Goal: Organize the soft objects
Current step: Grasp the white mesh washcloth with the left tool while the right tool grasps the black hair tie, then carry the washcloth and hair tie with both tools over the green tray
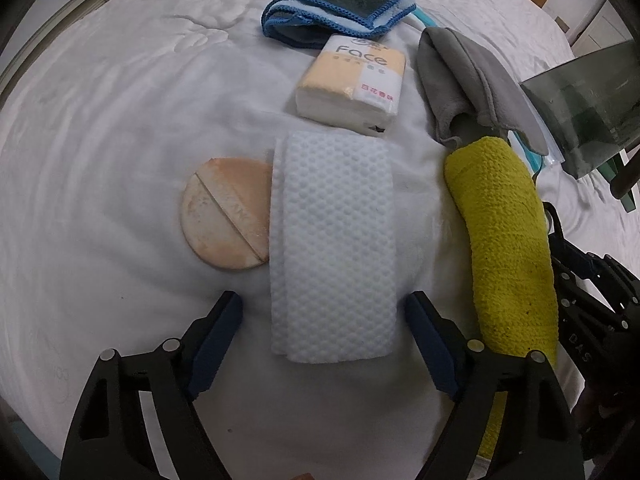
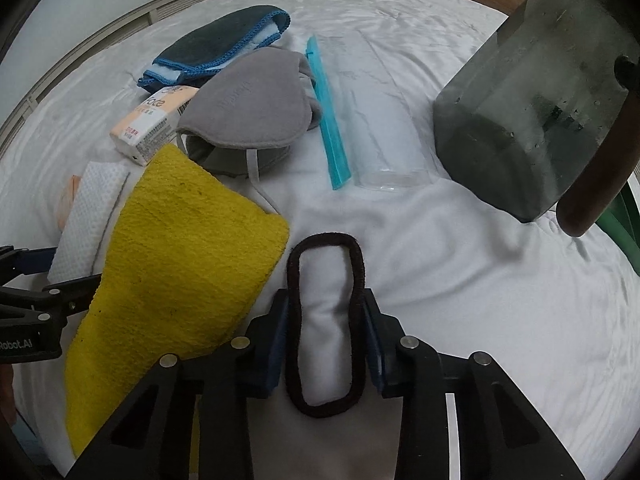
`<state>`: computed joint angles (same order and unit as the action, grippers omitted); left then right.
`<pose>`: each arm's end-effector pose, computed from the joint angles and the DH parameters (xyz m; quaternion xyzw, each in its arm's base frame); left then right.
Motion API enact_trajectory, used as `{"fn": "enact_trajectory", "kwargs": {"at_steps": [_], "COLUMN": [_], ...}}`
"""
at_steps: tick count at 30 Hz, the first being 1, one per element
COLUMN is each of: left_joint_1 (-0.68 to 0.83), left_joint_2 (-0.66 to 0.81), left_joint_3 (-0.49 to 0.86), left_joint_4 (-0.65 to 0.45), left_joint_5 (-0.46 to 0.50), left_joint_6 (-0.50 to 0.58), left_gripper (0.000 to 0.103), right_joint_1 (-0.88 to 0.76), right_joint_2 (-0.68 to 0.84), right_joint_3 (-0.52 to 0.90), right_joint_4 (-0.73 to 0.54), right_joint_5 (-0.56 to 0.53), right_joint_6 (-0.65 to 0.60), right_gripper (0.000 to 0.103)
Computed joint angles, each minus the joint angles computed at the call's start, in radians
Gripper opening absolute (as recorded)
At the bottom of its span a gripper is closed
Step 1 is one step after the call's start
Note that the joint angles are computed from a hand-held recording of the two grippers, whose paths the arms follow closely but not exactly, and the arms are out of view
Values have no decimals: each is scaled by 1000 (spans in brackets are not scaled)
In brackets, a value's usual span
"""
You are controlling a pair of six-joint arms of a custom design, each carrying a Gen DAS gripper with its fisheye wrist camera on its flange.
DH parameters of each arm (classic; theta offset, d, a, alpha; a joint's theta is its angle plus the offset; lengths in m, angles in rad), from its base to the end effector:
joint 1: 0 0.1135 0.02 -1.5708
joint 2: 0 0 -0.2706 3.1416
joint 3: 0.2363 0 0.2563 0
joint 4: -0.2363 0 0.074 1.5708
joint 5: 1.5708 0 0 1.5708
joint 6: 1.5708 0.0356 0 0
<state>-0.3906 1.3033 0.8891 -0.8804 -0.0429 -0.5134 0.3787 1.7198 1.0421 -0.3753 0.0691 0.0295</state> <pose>0.2138 -0.0864 0.2237 -0.0637 0.9882 -0.0410 0.1331 0.3225 0.1257 0.1764 -0.1591 0.9529 0.0192 0.2573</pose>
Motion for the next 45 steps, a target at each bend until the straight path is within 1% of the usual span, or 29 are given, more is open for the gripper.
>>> {"fn": "enact_trajectory", "kwargs": {"at_steps": [3,5,6,8,9,11,12,14,18,22,25,27,32,35,38,41,45], "left_joint_1": [-8,-27,-29,-23,-19,-28,-33,-22,-7,-22,-38,-36,-53,-46,-58,-116,-208], "left_joint_2": [-3,11,11,10,9,7,0,0,-1,13,-5,-66,-77,-89,-95,-55,19], "left_joint_3": [-10,3,6,7,5,10,8,12,25,53,58,46,100,154,243,380,574], "left_joint_4": [6,9,10,15,18,16,12,14,7,-3,-14,-51,-91,-143,-216,-291,-351], "left_joint_5": [-11,-28,-30,-29,-26,-29,-31,-15,-4,-14,-26,-28,-48,-51,-49,-34,36], "left_joint_6": [-2,-18,-20,-13,-6,-7,-8,-2,5,-13,-25,-14,-16,3,34,71,110], "left_gripper": [76,67,64,51,48,32,29,12,10,9,9,9,9,9,9,9,9], "right_joint_1": [-6,-5,-4,-5,-5,-8,-9,-8,-3,1,6,11,24,32,34,23,-27], "right_joint_2": [-9,-12,-14,-23,-28,-37,-42,-51,-76,-95,-119,-141,-209,-262,-336,-409,-498], "right_joint_3": [-14,-22,-26,-37,-43,-53,-59,-69,-88,-100,-112,-121,-125,-101,-50,7,142], "right_joint_4": [16,28,33,41,47,56,62,70,77,81,84,82,42,-18,-126,-241,-435], "right_joint_5": [-10,-11,-12,-14,-15,-19,-19,-17,-11,-5,-1,6,6,8,15,34,84], "right_joint_6": [-7,-16,-20,-27,-29,-32,-34,-35,-35,-36,-32,-33,-22,5,56,97,144], "right_gripper": [22,10,8,6,6,5,5,5,4,4,4,4,4,4,4,4,4]}}
